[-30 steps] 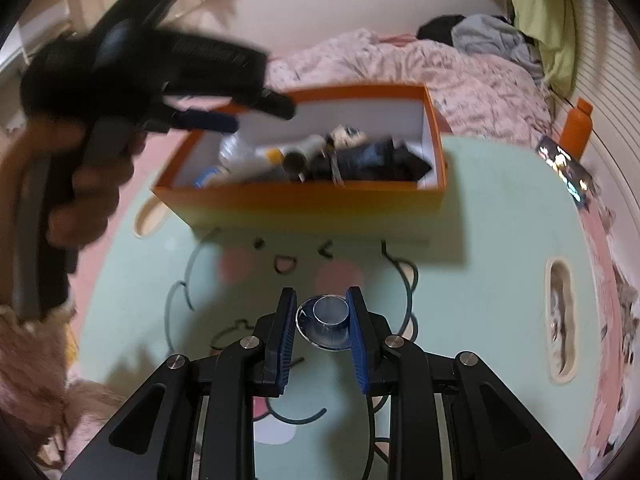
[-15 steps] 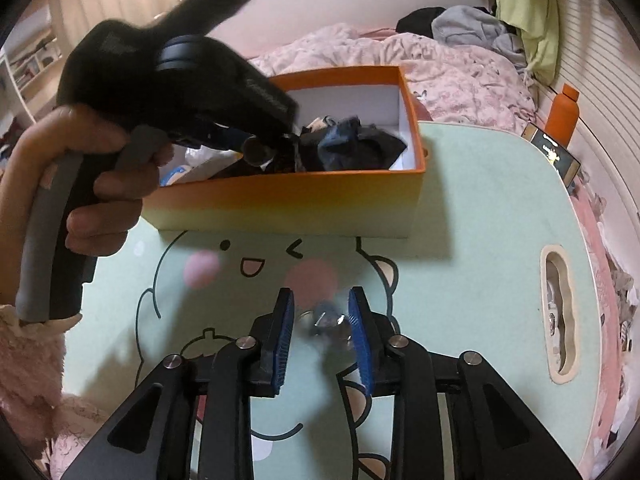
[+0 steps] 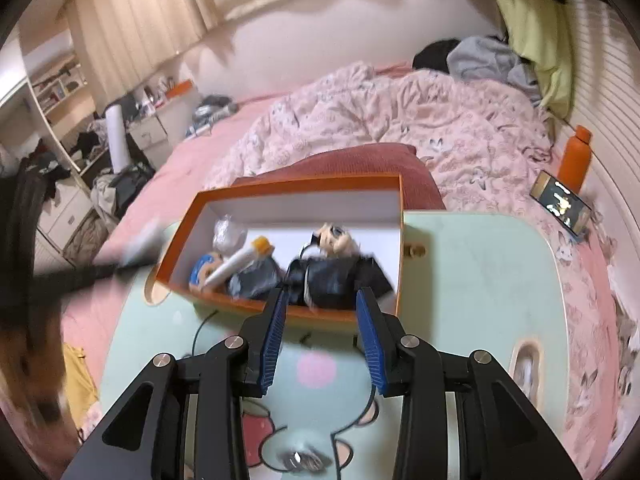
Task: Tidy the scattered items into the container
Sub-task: 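Grasp the grey-white cylinder in the box with the left tool and lift it out, then set the black bag down with the right tool while the left releases the cylinder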
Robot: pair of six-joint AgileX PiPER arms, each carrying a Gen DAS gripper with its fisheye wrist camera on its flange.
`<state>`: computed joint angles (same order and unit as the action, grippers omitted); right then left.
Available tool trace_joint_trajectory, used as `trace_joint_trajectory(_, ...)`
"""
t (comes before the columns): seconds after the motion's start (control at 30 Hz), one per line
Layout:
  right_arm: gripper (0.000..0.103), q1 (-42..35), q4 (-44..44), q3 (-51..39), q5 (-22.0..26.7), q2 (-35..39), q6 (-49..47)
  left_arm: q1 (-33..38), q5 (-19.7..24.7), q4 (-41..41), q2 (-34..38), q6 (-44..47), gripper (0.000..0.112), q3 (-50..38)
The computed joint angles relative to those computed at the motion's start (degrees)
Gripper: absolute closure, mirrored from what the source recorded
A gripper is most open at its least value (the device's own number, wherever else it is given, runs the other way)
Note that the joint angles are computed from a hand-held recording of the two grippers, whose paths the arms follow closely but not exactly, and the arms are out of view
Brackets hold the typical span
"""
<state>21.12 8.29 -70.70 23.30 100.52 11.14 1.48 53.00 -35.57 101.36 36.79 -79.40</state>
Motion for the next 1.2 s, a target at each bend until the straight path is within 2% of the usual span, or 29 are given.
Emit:
trace_joint_trajectory(0.03, 0.067, -1.4, 4.7, -4.2, 4.5, 2.2, -4.9, 1.0, 0.8, -1.3, -1.0, 2.4, 0.088, 3.0)
trace_joint_trajectory(0.1, 0.067, -2.8, 7.3, -11.7, 12.4, 6.2, -8.3, 1.6, 0.2, -2.8, -2.8, 6.1, 0.088, 8.2)
trace_joint_trajectory(0.2, 0.065, -0.7, -2.1, -23.5, 22.0, 12.7, -3.6, 0.2, -3.4, -2.5, -4.5, 8.2, 0.088, 14.1)
trace_joint_trajectory(0.27, 0.054, 0.0, -4.8, -28.1, 25.7, 15.7, -3.0, -1.3, -6.7, -0.3, -4.0, 6.3, 0.088, 15.6)
trace_joint_trajectory(0.3, 0.046, 0.0, -4.7, -30.1, 27.2, 17.1, -2.8, -1.6, -8.1, 0.3, -3.5, 5.7, 0.088, 16.1)
trace_joint_trajectory(0.33, 0.043, -0.1, -4.3, -32.5, 29.2, 18.9, -2.4, -1.9, -9.4, 0.6, -3.0, 4.9, 0.087, 16.4)
trace_joint_trajectory(0.4, 0.043, -0.7, -2.9, -38.0, 34.0, 23.0, -2.8, -2.2, -10.2, -0.5, -2.1, 4.5, 0.083, 16.2)
trace_joint_trajectory(0.5, 0.042, 0.0, -4.2, -40.3, 36.0, 25.9, -2.3, -1.3, -9.1, -2.1, -0.7, 5.5, 0.08, 14.8)
trace_joint_trajectory(0.57, 0.047, 0.6, -5.6, -40.2, 35.3, 26.8, -2.2, -0.4, -9.2, -2.6, -0.9, 6.3, 0.08, 15.1)
trace_joint_trajectory(0.73, 0.075, 0.5, -4.5, -34.2, 29.1, 22.9, -3.4, 1.8, -7.5, -4.2, -2.6, 9.3, 0.08, 13.9)
trace_joint_trajectory(0.87, 0.078, 0.4, -2.0, -24.9, 19.3, 14.7, -5.0, 3.0, -2.2, -4.5, -3.2, 9.4, 0.08, 8.1)
trace_joint_trajectory(0.97, 0.079, -0.3, 6.7, -15.0, 10.7, 6.4, -12.6, 0.6, -0.6, -2.2, -2.2, 6.8, 0.08, 0.8)
trace_joint_trajectory(1.1, 0.078, 0.7, 16.8, -3.0, 4.5, -2.5, -22.1, -4.4, 5.8, 7.8, 8.5, -7.4, 0.08, -17.2)
trace_joint_trajectory(1.2, 0.078, 1.3, 22.9, 4.0, 3.4, -5.0, -26.5, -8.5, 11.0, 16.6, 17.8, -15.8, 0.08, -29.8)
